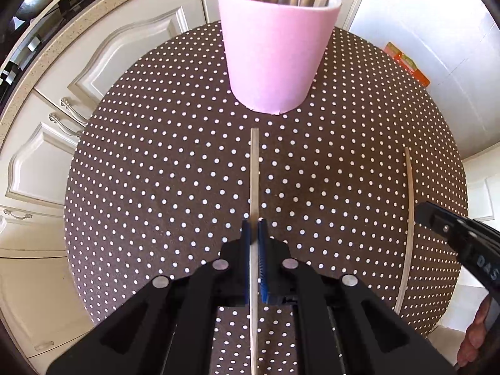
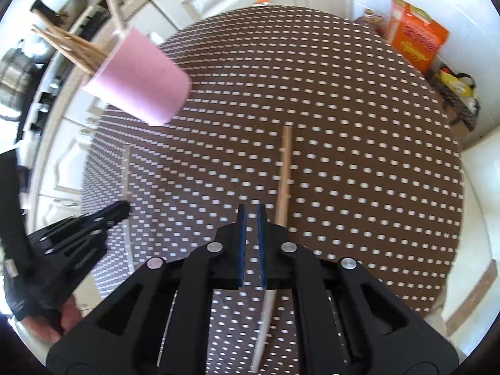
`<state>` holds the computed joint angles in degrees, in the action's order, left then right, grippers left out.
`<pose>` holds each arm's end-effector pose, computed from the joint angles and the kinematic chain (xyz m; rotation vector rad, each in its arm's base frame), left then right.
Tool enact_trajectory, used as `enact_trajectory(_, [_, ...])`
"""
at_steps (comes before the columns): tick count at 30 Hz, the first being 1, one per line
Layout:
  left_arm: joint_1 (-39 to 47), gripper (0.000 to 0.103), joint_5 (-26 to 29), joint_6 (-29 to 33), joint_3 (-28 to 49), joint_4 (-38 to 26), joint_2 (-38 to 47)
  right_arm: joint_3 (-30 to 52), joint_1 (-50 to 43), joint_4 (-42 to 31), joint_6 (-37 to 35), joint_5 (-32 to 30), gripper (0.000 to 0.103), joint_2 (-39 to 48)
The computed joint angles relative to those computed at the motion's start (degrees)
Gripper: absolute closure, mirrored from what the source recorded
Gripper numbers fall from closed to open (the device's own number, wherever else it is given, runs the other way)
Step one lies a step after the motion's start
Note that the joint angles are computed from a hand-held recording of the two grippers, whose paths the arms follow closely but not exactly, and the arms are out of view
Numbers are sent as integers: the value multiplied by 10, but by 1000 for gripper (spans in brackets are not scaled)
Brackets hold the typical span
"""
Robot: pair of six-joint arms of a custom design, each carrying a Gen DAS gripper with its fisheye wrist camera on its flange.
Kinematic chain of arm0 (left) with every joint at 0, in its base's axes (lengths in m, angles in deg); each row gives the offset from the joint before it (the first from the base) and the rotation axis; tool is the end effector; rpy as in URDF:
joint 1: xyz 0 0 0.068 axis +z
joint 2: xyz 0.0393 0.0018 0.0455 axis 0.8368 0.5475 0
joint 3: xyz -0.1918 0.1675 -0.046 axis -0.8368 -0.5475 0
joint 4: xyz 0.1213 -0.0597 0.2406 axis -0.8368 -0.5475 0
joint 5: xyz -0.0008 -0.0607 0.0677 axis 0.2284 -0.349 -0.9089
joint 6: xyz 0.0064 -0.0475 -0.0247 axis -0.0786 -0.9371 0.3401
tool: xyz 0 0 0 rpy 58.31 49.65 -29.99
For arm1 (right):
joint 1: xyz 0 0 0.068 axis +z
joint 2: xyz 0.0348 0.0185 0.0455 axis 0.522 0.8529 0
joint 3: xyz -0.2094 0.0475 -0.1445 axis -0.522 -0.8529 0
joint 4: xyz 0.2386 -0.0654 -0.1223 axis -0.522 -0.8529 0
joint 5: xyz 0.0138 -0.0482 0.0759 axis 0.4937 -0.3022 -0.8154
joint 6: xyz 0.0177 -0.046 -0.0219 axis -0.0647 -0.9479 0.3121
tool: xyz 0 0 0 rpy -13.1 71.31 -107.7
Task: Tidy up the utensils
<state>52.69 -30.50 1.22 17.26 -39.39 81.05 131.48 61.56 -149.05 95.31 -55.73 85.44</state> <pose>0.2247 -0.0192 0.2431 0.6792 2.8499 -0.0767 0.1342 0.0766 0.2895 0.7374 2.7250 0.3665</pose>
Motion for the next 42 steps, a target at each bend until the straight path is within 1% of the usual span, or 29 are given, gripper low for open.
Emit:
enact_trajectory(2, [9,97,5,3,-4,-5,-9,3,-5,-12,-2,2,93,2])
enact_trajectory(3, [29,97,11,20,1,-16,-12,1,-10,-15,-4,-1,88,1])
enact_trajectory(4, [33,97,13,21,0,-17,-14,1,-13,-20,-2,-2,85,2])
enact_trajectory(5, [34,97,13,21,-8,-24,-29,3,-11,-28,1,4,73,5])
enact_trajectory(6, [39,97,14,25,-10,-26,-32,6,-5,-34,6,13,53,8])
enact_trajectory(7, [47,97,15,31,1,-36,-30,8,-1,-35,6,21,47,10])
enact_trajectory(8, [54,97,17,38,7,-43,-30,9,12,-36,14,39,46,7])
enact_trajectory(10, [57,97,16,41,5,-49,-37,14,23,-44,18,54,47,17])
enact_trajectory(11, [57,97,15,42,1,-64,-57,11,22,-42,17,50,51,17])
enact_trajectory(12, [59,97,15,45,0,-66,-59,8,21,-39,18,46,52,22])
enact_trajectory(14, [76,97,20,64,-8,-78,-76,9,30,-47,21,53,53,43])
enact_trajectory(16, [91,97,24,80,-12,-87,-85,11,49,-58,22,66,62,65])
enact_trajectory(17, [94,97,25,84,-13,-90,-89,14,64,-65,30,81,70,73])
enact_trajectory(19, [103,97,26,91,-15,-98,-97,25,93,-79,37,108,75,99])
enact_trajectory(20, [108,97,27,96,-17,-102,-101,30,104,-83,38,115,81,108])
enact_trajectory(21, [112,97,27,99,-16,-104,-102,29,111,-77,38,116,89,108])
enact_trajectory(22, [117,97,28,102,-17,-107,-106,27,114,-71,40,112,94,102])
enact_trajectory(25, [137,97,34,118,-18,-118,-115,18,109,-58,59,98,96,85])
enact_trajectory(28, [153,97,41,133,-10,-127,-118,-5,80,-44,68,68,97,37])
enact_trajectory(34, [138,97,47,108,8,-127,-118,-21,81,-38,89,63,97,-43])
enact_trajectory(39, [130,97,55,90,28,-136,-122,16,105,-68,90,86,97,-64])
enact_trajectory(42, [133,97,65,84,46,-141,-121,51,171,-81,140,121,97,-46])
